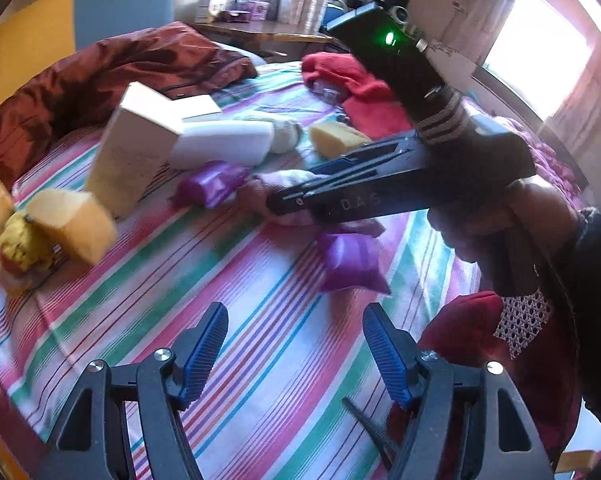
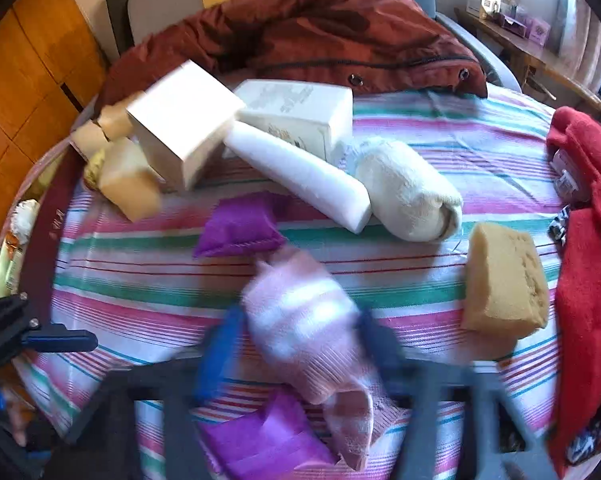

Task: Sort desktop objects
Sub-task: 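Grasp the pink-white sock with the right tool while the left tool grasps a purple sachet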

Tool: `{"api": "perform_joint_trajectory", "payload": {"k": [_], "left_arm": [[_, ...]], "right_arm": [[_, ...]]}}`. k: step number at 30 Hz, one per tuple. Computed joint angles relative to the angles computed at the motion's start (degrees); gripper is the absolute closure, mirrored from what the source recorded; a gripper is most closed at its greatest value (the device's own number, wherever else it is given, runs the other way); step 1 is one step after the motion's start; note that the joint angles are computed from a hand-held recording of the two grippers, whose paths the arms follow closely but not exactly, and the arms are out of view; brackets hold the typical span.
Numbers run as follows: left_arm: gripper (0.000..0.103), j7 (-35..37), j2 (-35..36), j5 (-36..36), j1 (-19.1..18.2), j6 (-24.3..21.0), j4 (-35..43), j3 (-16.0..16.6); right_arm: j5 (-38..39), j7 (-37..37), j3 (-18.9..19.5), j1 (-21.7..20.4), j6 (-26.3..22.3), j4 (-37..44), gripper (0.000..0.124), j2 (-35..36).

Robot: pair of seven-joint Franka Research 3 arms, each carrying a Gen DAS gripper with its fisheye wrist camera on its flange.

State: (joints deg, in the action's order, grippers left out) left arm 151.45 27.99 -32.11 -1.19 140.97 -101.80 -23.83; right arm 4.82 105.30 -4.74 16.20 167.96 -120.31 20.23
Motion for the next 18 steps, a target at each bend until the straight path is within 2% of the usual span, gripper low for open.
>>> {"api": "perform_joint_trajectory", "payload": {"k": [3,9,15,18], "left_arm": [[0.032,0.35,1.31,1.18,-0.95,-1.24,1.43,-0.41],[0.032,-1.42,3.91,4.53,-3.65,-1.60,3.92,-0.71],[0.032,-3.74,6.12,7.74,-5.63,-1.93,6.43,-1.07],[0.033,-5.71,7.21,10.41,-7.17,-0.93,7.36,-0.64]], "right_arm": [[1.83,-2.50,1.43,-1.55,3.41,-3.13,0.091,-2.13],[1.31,1.43,-2.65,0.86,8.97,-7.89,0.091,-5.40],[-1.56,4.57,-6.27,3.47,8.60,-7.59,0.091,-5.23],[-2.09,5.64,-6.52,3.54,8.99,-7.77,0.091,-5.40]]}}
